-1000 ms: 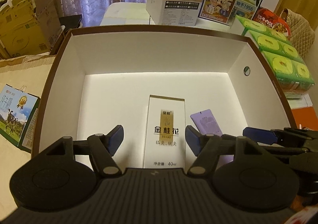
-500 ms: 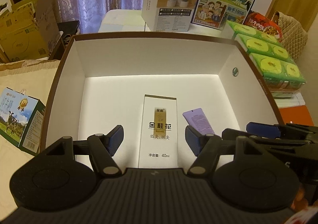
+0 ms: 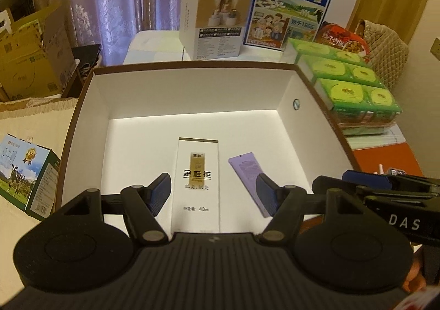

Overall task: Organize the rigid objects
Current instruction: 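Move both open grippers back toward the items on the board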

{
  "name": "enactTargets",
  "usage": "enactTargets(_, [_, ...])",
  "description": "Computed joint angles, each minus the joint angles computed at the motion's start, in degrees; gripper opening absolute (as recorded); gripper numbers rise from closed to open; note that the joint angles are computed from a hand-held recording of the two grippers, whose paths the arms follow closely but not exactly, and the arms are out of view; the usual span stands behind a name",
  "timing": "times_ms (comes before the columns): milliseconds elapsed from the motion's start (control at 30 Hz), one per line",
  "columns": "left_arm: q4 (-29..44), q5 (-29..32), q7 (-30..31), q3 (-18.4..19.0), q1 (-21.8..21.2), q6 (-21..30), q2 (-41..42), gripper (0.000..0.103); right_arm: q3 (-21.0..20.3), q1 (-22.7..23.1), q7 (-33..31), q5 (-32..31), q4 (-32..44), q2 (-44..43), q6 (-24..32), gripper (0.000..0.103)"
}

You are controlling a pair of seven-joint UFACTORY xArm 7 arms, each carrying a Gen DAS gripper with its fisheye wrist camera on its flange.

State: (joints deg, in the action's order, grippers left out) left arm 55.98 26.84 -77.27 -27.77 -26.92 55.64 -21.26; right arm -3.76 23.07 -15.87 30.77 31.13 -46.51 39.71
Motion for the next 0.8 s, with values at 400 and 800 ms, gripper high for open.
enactTargets(400, [8.3,5.0,-8.7,-6.1,-3.5,7.7,5.3,0.065,-5.9,-3.8,-5.3,-2.7,-3.0,-11.7,10.8,0.051])
enactTargets(800, [20.1,12.9,-17.8,-6.7,-14.0,13.4,19.1,0.065,-14.4,-14.0,-17.4,-7.0,-3.1,-19.7,26.2,0.052])
